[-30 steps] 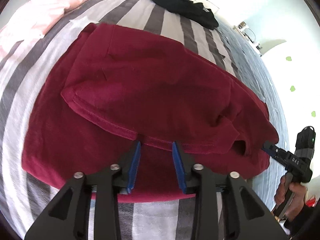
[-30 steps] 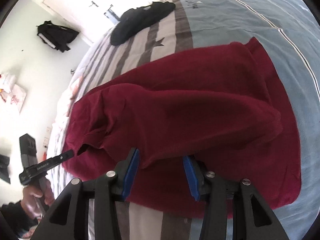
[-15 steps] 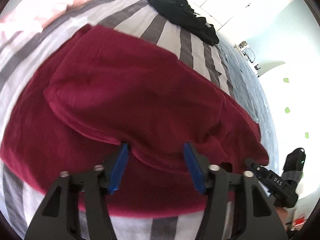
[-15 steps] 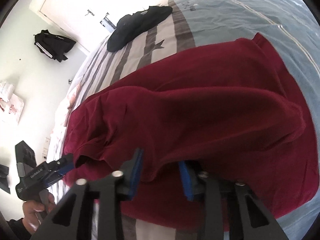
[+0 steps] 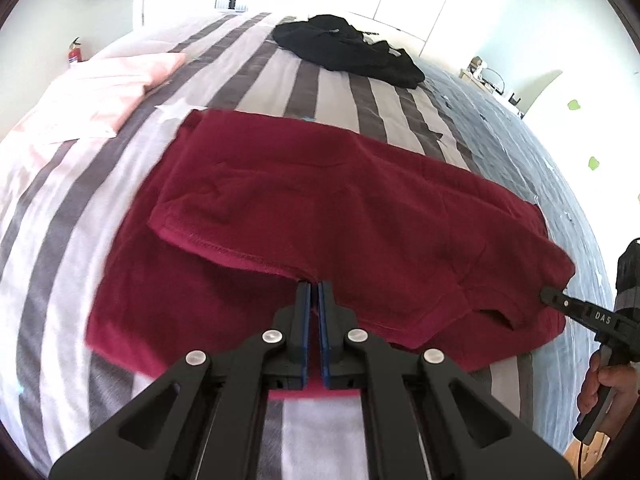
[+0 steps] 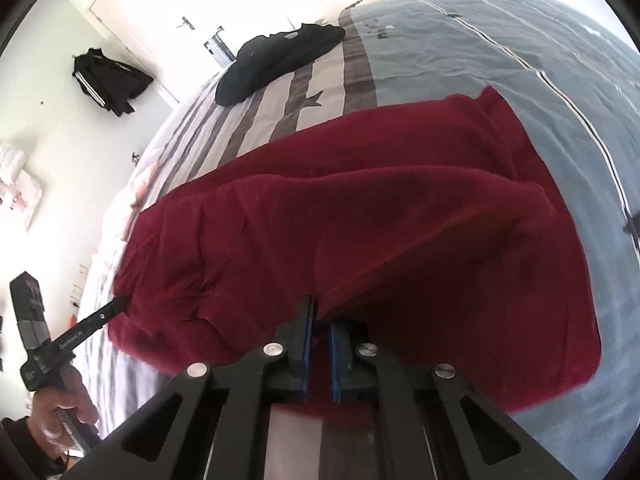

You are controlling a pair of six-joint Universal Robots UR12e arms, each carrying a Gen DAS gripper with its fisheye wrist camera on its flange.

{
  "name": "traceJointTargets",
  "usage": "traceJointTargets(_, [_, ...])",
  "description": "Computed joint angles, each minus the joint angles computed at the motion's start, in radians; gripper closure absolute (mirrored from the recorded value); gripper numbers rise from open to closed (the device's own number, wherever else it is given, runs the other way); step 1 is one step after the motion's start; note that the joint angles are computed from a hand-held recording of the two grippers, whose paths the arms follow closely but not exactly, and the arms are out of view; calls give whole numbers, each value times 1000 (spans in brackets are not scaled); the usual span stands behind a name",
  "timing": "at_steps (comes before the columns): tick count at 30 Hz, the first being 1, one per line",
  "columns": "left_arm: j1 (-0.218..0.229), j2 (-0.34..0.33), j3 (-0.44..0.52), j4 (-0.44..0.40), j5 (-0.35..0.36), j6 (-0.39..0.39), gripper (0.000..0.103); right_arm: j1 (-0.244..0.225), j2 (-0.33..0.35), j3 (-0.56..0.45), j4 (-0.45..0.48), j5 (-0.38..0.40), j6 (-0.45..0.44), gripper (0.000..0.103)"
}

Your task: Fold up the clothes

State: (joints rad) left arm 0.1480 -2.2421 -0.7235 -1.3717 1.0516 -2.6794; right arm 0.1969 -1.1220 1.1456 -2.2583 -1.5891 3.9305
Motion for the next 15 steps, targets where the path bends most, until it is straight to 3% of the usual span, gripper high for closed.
traceJointTargets(3, [7,-1,9,-29,-6,-9,100,0,-15,23,-8,23,14,97])
traceJointTargets(8, [11,6,-1,-3,-30,-21,101,-4,-38,63,-43,53,60,97])
traceJointTargets(13, [8,-2,8,-22,14,-7,101,-5,-34,64,-19,91,51,97])
traceJointTargets(15, [4,-5,11,-45,62,11,101,-5,-32,64,3,111,45,96])
